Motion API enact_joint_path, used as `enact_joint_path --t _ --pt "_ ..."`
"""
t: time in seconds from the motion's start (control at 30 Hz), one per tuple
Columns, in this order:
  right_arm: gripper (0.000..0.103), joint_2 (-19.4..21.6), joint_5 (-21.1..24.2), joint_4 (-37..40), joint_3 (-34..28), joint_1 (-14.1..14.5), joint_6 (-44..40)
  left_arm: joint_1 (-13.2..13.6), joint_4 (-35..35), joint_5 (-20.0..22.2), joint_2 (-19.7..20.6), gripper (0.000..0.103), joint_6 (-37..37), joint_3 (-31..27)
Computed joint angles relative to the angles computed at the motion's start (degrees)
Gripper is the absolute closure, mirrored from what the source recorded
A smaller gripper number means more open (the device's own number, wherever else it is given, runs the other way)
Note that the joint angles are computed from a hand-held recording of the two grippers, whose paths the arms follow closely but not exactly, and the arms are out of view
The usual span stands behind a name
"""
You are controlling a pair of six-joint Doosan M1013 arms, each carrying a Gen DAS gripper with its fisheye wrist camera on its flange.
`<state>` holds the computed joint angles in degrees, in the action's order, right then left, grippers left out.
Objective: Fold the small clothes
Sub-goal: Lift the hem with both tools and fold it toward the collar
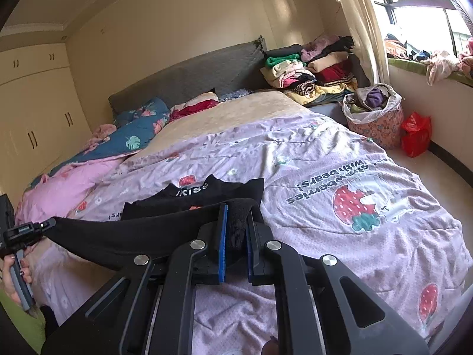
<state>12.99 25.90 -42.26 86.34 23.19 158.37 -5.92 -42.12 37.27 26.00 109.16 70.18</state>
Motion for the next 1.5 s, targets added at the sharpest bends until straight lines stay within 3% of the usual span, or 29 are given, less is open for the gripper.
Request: enact_joint_path --t 0.67,1.2,1.5 --pt "0.094 7.66 1.31 6.66 -10.65 -3.27 -4.08 -1.18 8.18 -0.90 5.53 0.100 -10.81 -8.84" --pt "0.094 14.09 3.40 13.57 -16.90 -5.53 -7.70 -3.13 20.96 -2.02 11.57 0.100 -21.14 -15.72" --pt "0.094 16.36 4.43 18.05 -17.88 -6.43 -11.99 -4.36 28.20 -3.44 13.18 0.100 -25.23 -16.18"
